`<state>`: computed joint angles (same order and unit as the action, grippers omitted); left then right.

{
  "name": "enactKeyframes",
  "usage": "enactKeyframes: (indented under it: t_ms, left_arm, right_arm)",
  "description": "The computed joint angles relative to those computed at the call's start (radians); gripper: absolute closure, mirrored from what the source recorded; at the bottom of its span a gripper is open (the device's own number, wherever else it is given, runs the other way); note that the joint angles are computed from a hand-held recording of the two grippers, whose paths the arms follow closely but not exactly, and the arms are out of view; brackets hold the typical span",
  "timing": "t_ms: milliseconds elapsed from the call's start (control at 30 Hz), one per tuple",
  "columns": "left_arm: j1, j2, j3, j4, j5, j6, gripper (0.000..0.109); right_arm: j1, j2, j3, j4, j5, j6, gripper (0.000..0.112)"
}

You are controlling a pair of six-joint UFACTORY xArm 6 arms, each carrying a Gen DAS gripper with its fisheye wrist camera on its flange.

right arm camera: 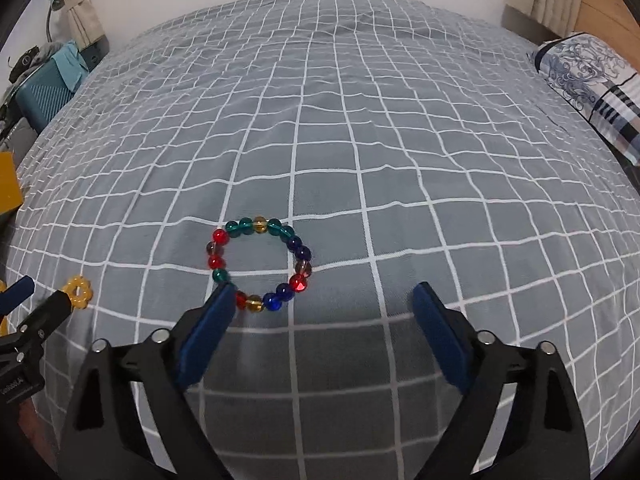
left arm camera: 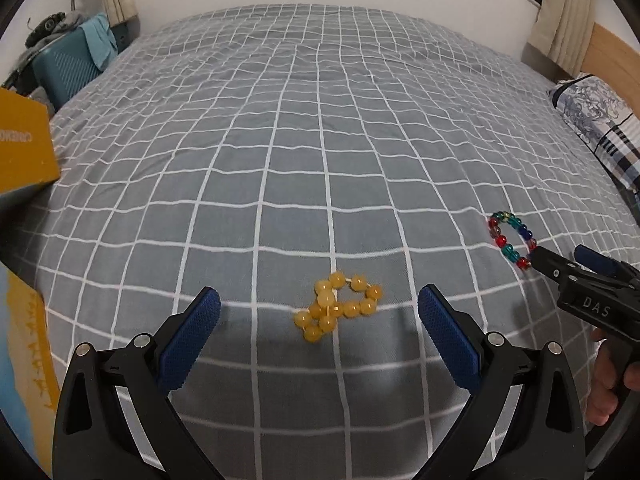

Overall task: Organize jewelry
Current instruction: 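Grasp the yellow amber bracelet with the left tool while the right tool grasps the multicolour bracelet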

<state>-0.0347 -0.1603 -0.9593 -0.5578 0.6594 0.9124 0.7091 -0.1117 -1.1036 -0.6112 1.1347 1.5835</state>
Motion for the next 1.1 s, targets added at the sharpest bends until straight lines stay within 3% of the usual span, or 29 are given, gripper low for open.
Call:
enactKeyframes:
  t_ms: [233,333,467,600,833,933,967,1100]
  left_arm:
    - [-0.018,0.030,-0.009,0.001,-0.013,-0.009,0.018]
    - [-0.023,0.041,-0.011,0.021,-0.004,-0.024,0.029]
    - [-0.037,0.034,0.017,0.065,-0.059,-0.032,0.044]
    - [-0.022,0.043,-0.003,0.057,-0.022,-0.035,0.059]
    - [-0.011,0.042,-0.008,0.066,-0.004,-0.045,0.068]
    - [-0.008,0.038,-0.010,0.082,0.005,-0.063,0.079]
    - [-0.007,0.037,-0.013,0.093,0.011,-0.073,0.091]
    - [0.004,0.025,-0.023,0.116,0.053,-0.093,0.099]
  right_arm:
    - [-0.039,0.004,0.016,0.010,-0.054,0.002,0.046]
    - [-0.049,0.010,0.014,0.018,-0.066,-0.015,0.059]
    - [-0.054,0.004,0.028,0.022,-0.090,-0.002,0.077]
    - [-0.050,0.010,0.022,0.031,-0.099,-0.019,0.095]
    - [-0.040,0.018,0.008,0.028,-0.084,-0.027,0.100]
    - [-0.037,0.012,0.011,0.024,-0.088,-0.029,0.103]
    - [-0.035,0.009,0.013,0.022,-0.090,-0.027,0.103]
    - [-0.028,0.006,0.009,0.015,-0.093,-0.032,0.103]
